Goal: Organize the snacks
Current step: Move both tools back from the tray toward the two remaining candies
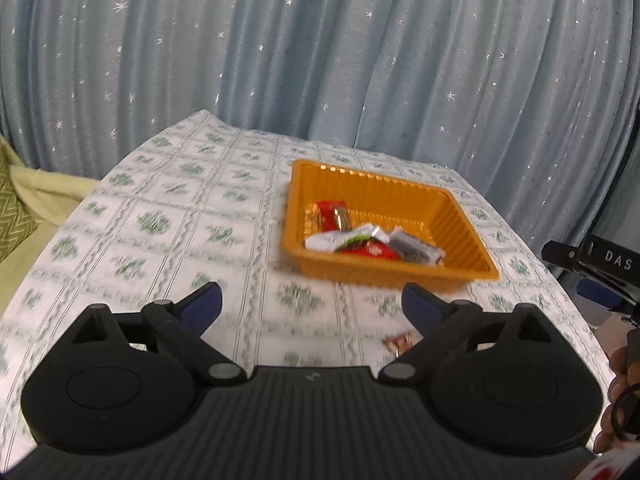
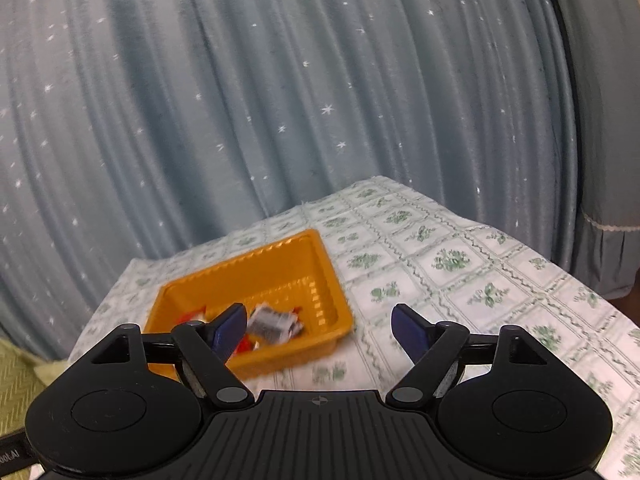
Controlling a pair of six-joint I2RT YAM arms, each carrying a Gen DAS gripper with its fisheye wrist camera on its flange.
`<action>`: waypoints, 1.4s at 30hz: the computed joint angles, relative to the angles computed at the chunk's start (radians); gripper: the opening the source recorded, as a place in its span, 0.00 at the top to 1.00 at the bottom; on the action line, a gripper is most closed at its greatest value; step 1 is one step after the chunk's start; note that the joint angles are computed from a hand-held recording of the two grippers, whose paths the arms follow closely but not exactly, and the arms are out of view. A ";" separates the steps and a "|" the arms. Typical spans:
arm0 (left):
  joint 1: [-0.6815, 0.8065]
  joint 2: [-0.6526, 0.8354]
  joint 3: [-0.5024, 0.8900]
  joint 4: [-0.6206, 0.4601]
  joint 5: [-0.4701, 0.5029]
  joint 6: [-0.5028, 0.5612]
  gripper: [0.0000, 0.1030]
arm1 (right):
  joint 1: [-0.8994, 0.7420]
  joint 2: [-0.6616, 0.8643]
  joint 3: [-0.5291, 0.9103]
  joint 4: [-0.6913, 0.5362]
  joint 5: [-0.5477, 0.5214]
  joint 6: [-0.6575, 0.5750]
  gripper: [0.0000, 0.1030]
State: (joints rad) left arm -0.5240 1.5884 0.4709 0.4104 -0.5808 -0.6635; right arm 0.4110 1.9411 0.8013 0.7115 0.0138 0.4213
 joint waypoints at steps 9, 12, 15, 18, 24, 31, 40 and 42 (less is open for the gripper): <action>-0.179 -0.115 -0.104 -0.165 -0.077 -0.154 0.06 | 0.007 -0.103 -0.263 0.064 -0.064 -0.023 0.23; -0.211 -0.116 -0.123 -0.185 -0.082 -0.150 0.06 | 0.007 -0.105 -0.316 0.077 -0.074 -0.018 0.23; -0.217 -0.116 -0.142 -0.173 -0.069 -0.113 0.06 | 0.005 -0.103 -0.351 0.082 -0.087 -0.032 0.23; -0.204 -0.113 -0.156 -0.155 -0.048 -0.013 0.06 | 0.002 -0.106 -0.364 0.070 -0.108 -0.064 0.23; -0.101 -0.099 -0.172 -0.101 0.062 0.223 0.10 | 0.020 -0.075 -0.340 0.062 -0.103 -0.078 0.23; 0.013 0.104 -0.134 0.045 0.126 0.518 0.15 | 0.047 -0.016 -0.282 0.034 -0.104 -0.090 0.23; 0.150 0.288 -0.065 0.203 0.273 0.692 0.22 | 0.050 0.040 -0.227 0.015 -0.106 -0.091 0.23; 0.158 0.308 -0.049 0.206 0.278 0.711 0.22 | 0.045 0.049 -0.220 0.016 -0.106 -0.091 0.23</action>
State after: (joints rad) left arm -0.3661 1.8962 0.4216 0.6164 -0.3026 0.0476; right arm 0.4564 1.9905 0.5813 0.7279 -0.0920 0.3301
